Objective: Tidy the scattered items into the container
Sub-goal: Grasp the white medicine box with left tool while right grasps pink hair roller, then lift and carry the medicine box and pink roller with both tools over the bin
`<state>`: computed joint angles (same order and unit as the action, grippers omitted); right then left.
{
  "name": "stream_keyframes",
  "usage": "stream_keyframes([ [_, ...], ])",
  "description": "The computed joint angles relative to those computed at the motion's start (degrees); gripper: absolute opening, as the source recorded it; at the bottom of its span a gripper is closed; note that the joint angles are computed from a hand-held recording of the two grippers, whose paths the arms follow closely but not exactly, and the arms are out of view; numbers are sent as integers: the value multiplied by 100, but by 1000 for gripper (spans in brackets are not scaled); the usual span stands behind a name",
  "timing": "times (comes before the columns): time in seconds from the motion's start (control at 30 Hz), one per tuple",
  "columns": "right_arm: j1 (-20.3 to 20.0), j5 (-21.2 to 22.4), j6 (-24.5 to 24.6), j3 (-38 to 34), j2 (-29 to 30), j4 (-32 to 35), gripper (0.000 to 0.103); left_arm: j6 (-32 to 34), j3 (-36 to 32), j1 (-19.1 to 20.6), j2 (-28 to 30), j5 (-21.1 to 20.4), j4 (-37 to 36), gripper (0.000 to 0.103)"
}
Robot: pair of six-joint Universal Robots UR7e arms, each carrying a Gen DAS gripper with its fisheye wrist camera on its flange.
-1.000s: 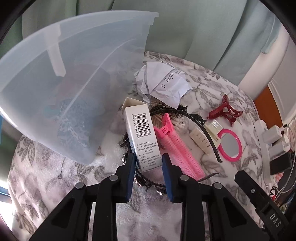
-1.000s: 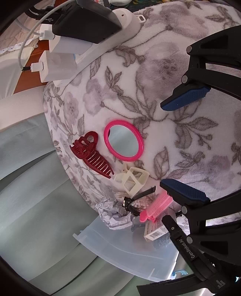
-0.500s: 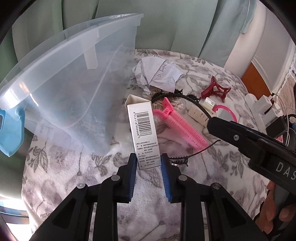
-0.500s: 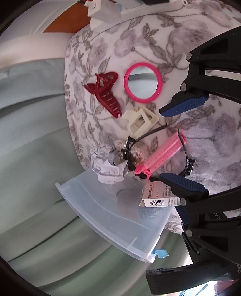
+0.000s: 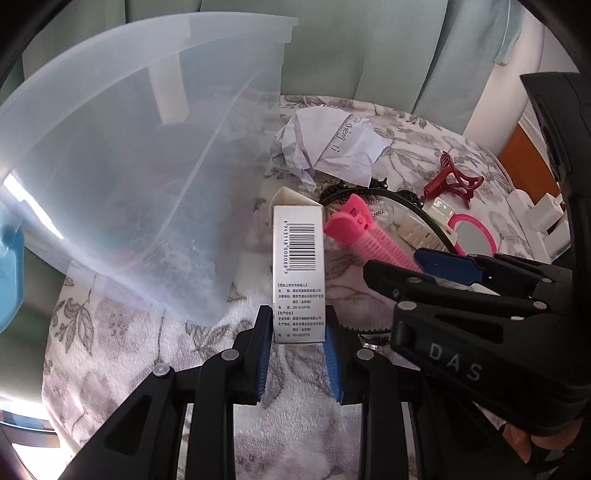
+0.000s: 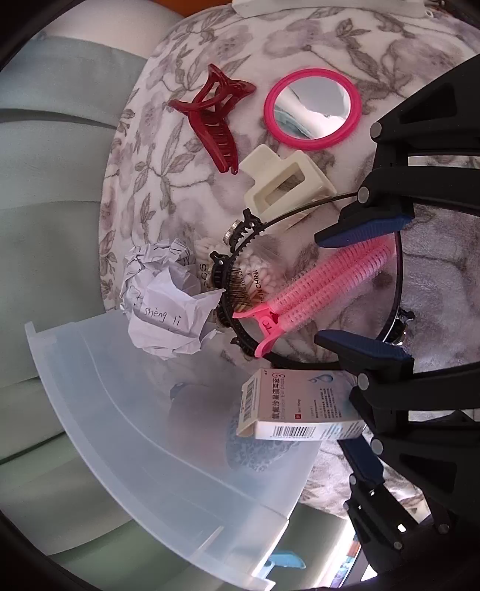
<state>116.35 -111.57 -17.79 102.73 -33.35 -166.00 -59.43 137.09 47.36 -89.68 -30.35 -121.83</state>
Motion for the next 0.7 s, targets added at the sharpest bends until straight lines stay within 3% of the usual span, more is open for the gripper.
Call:
stream_keyframes([
  [0.2, -75, 17, 64, -151, 117, 143, 44, 89, -22, 18, 150, 203, -55, 27],
  [0.43, -109, 174, 182, -106, 90, 28, 37, 468, 85, 8, 86, 92, -544, 26],
  [0.7, -110, 638, 606, 141, -127, -305, 31, 698, 213, -275, -104, 16, -722, 25],
])
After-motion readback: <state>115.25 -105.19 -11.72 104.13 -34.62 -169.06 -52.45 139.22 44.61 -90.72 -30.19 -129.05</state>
